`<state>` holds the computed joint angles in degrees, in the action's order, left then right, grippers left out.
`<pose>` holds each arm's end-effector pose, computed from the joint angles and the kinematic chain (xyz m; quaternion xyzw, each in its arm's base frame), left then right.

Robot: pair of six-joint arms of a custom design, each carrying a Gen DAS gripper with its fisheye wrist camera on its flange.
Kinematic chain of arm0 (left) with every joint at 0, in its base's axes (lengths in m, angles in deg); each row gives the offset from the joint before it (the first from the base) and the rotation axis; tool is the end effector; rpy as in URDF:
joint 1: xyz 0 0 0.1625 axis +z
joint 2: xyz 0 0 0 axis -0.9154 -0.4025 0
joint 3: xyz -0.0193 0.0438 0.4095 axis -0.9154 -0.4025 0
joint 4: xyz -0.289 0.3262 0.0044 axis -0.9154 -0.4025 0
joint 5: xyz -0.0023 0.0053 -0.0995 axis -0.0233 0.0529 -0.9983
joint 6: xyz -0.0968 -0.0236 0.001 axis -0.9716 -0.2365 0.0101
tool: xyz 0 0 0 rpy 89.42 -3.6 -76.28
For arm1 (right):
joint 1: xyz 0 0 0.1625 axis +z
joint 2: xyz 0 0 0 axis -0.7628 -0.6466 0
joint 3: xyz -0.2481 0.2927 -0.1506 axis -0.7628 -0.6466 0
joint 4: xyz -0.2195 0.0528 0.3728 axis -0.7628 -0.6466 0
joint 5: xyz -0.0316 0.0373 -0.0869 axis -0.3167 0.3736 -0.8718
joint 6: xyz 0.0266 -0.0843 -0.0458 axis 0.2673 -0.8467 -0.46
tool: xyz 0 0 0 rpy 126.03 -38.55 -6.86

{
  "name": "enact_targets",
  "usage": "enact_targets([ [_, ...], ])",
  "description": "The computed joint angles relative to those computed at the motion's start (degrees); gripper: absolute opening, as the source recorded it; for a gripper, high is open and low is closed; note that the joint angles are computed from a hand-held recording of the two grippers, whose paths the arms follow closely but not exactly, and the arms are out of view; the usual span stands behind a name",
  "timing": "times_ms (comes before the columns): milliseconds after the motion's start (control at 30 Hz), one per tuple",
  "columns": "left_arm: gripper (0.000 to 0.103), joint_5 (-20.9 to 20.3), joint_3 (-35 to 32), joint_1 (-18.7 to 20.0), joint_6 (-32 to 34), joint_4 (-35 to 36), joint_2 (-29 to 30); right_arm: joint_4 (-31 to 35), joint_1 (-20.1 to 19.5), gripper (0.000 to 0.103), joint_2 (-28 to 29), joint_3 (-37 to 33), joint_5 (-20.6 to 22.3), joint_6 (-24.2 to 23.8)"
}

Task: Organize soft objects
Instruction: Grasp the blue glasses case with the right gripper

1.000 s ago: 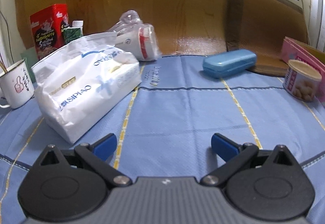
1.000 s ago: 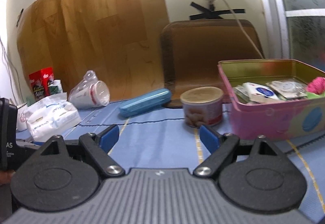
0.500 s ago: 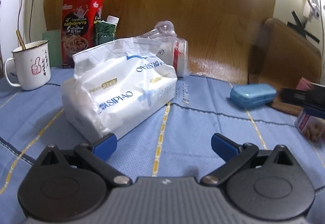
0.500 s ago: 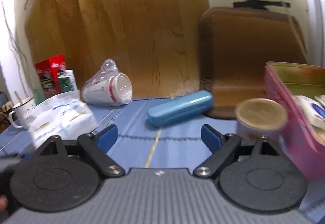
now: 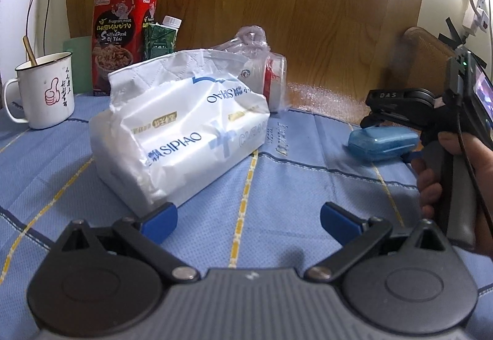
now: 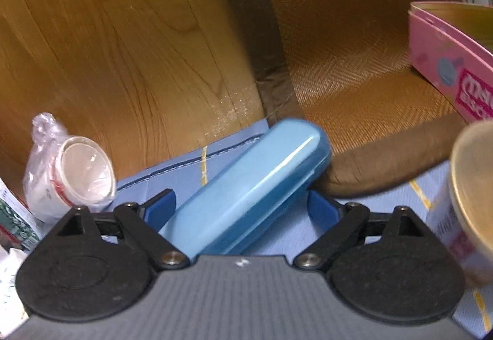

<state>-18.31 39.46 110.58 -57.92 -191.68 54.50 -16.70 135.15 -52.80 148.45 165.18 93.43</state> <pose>-0.1510 -0.4715 -0.0479 -0.0981 0.7488 -0.5352 0.3784 0.0686 -0.7010 0.0189 0.1995 -0.9162 0.3150 0.1466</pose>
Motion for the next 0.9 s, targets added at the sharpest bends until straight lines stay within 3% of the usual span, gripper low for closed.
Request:
enact_targets([
  [67,0.103,-0.1,0.0,0.1,0.1,-0.2,0.0,1.9,-0.1,0.088,0.3,-0.9,-0.6,-2.0],
  [133,0.103,-0.3,0.0,0.1,-0.1,0.0,-0.1,5.4,-0.6,0.069,0.5,-1.9,-2.8,-4.0],
  [200,0.103,-0.4,0.0,0.3,-0.5,0.7,-0.4,8.1,-0.4,0.041,0.5,-2.4,-2.9,-4.8],
  [267,0.103,-0.4,0.1,0.3,-1.1,1.3,-0.5,9.7,-0.6,0.039,0.0,-1.4,-3.2,-7.1],
  [367,0.103,-0.3,0.2,0.3,-2.2,2.6,-0.8,6.3,-1.1,0.039,-3.0,4.4,-4.3,-12.8],
  [633,0.102,-0.6,0.3,0.4,-2.6,3.1,-1.0,9.7,-2.7,0.039,-5.3,6.7,-6.0,-19.4],
  [900,0.102,-1.3,-0.3,0.4,2.2,-0.9,0.0,11.4,-10.2,0.039,-16.7,20.5,-12.9,-31.7],
])
